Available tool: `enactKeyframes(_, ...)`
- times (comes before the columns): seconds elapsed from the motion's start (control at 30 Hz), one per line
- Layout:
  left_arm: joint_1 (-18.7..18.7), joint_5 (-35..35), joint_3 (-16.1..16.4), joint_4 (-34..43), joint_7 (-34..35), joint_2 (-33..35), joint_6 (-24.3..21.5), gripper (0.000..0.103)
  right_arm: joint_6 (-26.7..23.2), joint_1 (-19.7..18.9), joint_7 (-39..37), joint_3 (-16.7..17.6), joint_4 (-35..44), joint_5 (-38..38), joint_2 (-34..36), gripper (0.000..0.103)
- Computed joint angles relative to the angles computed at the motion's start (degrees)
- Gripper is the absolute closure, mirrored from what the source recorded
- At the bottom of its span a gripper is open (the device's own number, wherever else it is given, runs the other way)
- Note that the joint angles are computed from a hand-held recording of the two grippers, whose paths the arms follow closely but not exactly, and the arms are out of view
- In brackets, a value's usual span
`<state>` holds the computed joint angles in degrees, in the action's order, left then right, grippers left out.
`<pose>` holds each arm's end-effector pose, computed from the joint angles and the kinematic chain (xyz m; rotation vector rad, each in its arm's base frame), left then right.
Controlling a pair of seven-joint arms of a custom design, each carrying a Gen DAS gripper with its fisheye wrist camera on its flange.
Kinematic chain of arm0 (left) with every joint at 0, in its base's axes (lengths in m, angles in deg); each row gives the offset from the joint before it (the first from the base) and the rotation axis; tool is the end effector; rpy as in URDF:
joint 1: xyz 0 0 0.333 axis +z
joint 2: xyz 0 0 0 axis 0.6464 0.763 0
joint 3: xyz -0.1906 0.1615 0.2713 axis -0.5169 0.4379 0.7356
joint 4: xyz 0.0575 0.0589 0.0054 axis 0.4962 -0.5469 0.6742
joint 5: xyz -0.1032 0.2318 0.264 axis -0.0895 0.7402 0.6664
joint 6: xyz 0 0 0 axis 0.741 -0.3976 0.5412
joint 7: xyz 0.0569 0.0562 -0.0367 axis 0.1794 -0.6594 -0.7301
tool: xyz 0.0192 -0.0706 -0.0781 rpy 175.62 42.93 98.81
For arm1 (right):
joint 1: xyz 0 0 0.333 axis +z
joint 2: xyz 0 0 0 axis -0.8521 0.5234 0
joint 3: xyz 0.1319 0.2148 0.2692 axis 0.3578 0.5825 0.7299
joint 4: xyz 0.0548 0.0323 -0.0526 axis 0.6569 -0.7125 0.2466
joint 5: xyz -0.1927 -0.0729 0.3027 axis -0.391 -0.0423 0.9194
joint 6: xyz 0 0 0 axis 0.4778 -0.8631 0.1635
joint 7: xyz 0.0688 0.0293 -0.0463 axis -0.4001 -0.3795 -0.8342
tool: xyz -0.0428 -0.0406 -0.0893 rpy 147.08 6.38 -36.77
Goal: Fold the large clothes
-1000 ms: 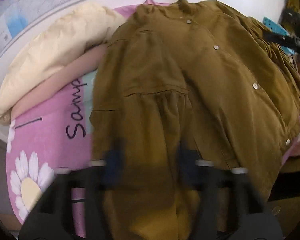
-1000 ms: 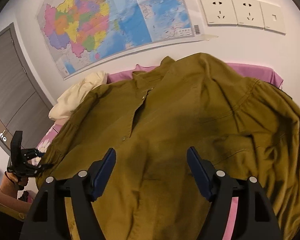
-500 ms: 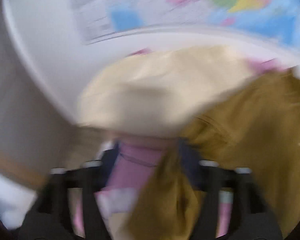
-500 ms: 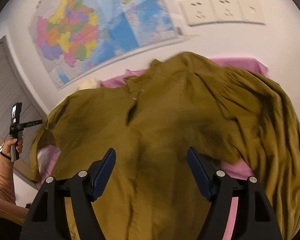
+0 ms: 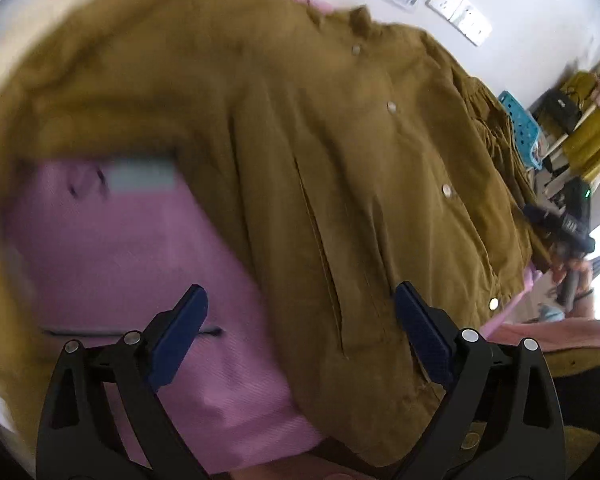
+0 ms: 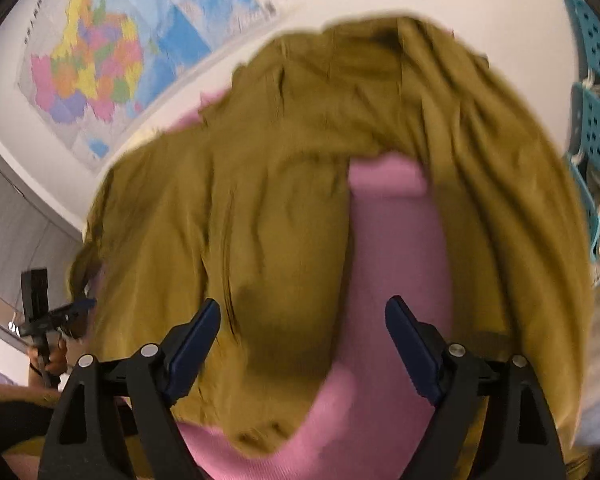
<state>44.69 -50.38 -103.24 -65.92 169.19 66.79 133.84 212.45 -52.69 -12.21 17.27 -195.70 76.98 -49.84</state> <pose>0.6798 -0.1346 0.4685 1.6668 -2.4208 0.9981 0.4822 -0.0239 0.4777 -1.5069 1.8381 -0.1611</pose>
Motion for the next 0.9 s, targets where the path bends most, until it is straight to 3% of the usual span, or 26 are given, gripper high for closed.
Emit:
enactKeyframes(0.03, 1.8, -1.7, -1.8, 1.0, -0.9, 1.3, -1.9, 0.005, -0.9, 0.1, -0.4, -0.1, -0.1, 0.5, 0.3, 0.020)
enactKeyframes(0.1, 2.3, -6.6, -2.6, 0.6, 2.4, 1.4, -1.7, 0.006, 0.1, 0.3, -6.1, 0.8, -0.6, 6.4, 0.3, 0.020)
enactKeyframes(0.13, 3.0, -7.7, -3.4, 1.7, 2.5, 2.3, -3.2, 0.006, -2.1, 1.4, -9.3, -0.4, -0.2, 10.3, 0.4, 0.040)
enactKeyframes(0.17, 1.9, -8.8, -2.9, 1.7, 2.8, 2.4, -1.6, 0.006, -4.8, 1.9, -12.4, -1.2, 0.2, 13.9, 0.7, 0.061)
enactKeyframes(0.2, 0.9, -8.1, -2.3, 1.9, 2.4, 2.6, -0.5, 0.007, -4.4, 1.3, -13.2, -0.1, 0.2, 14.6, 0.8, 0.070)
enactKeyframes(0.23, -0.5, -7.0, -1.7, 1.1, 1.9, 2.2, 2.4, 0.048, -4.6, 1.3, -14.5, 0.3, 0.3, 15.6, 0.9, 0.088)
enactKeyframes(0.27, -2.7, -4.0, -0.3, 0.8, -0.8, 1.9, 4.5, 0.085, -6.0, 1.3, -16.4, 0.4, 0.4, 17.9, 0.7, 0.089)
enactKeyframes(0.33, -1.7, -4.5, -1.3, 2.6, -3.4, 2.8, 3.0, 0.094, -8.3, 1.2, -18.6, 0.5, 0.2, 21.1, -0.7, 0.091)
enactKeyframes(0.4, 0.8, -7.6, -2.7, 2.2, -1.6, 1.1, 4.0, 0.096, -9.7, 1.5, -21.0, 1.0, -1.0, 24.1, -4.2, 0.092)
enactKeyframes(0.53, 3.3, -12.5, -2.8, -0.2, 4.7, -4.0, 5.1, 0.096, -10.9, 2.2, -26.5, 1.5, -4.4, 24.6, -13.2, 0.092)
enactKeyframes(0.6, 0.8, -9.0, -0.5, -0.7, 3.1, -4.8, 7.1, 0.094, -10.8, 2.4, -21.3, 2.3, -5.2, 17.8, -13.3, 0.092)
enactKeyframes(0.67, -0.7, -4.6, 1.4, -0.2, 0.6, -4.3, 5.9, 0.083, -9.4, 2.2, -14.2, 3.0, -6.0, 10.8, -11.3, 0.089)
enactKeyframes(0.7, -2.6, -0.1, 3.0, 0.1, -2.9, -3.8, 6.1, 0.079, -8.0, 1.8, -9.3, 3.7, -6.2, 6.1, -9.7, 0.086)
enactKeyframes(0.77, -6.9, 11.1, 6.9, -0.7, -11.0, -3.5, 8.4, 0.043, -5.4, 0.9, -0.7, 4.3, -7.3, -1.7, -8.0, 0.063)
enactKeyframes(0.8, -8.3, 14.9, 8.1, -1.4, -13.6, -3.6, 10.3, 0.039, -3.5, 0.6, 2.1, 4.3, -8.1, -4.1, -7.8, 0.053)
enactKeyframes(0.83, -8.7, 17.5, 8.2, -2.4, -15.2, -4.0, 13.0, 0.038, -2.5, 0.9, 2.3, 3.3, -8.7, -3.9, -8.4, 0.039)
enactKeyframes(0.9, -4.8, 13.1, 2.9, -3.4, -9.9, -4.7, 16.3, 0.031, -0.6, 0.9, 3.5, 2.2, -10.0, -6.5, -10.5, 0.038)
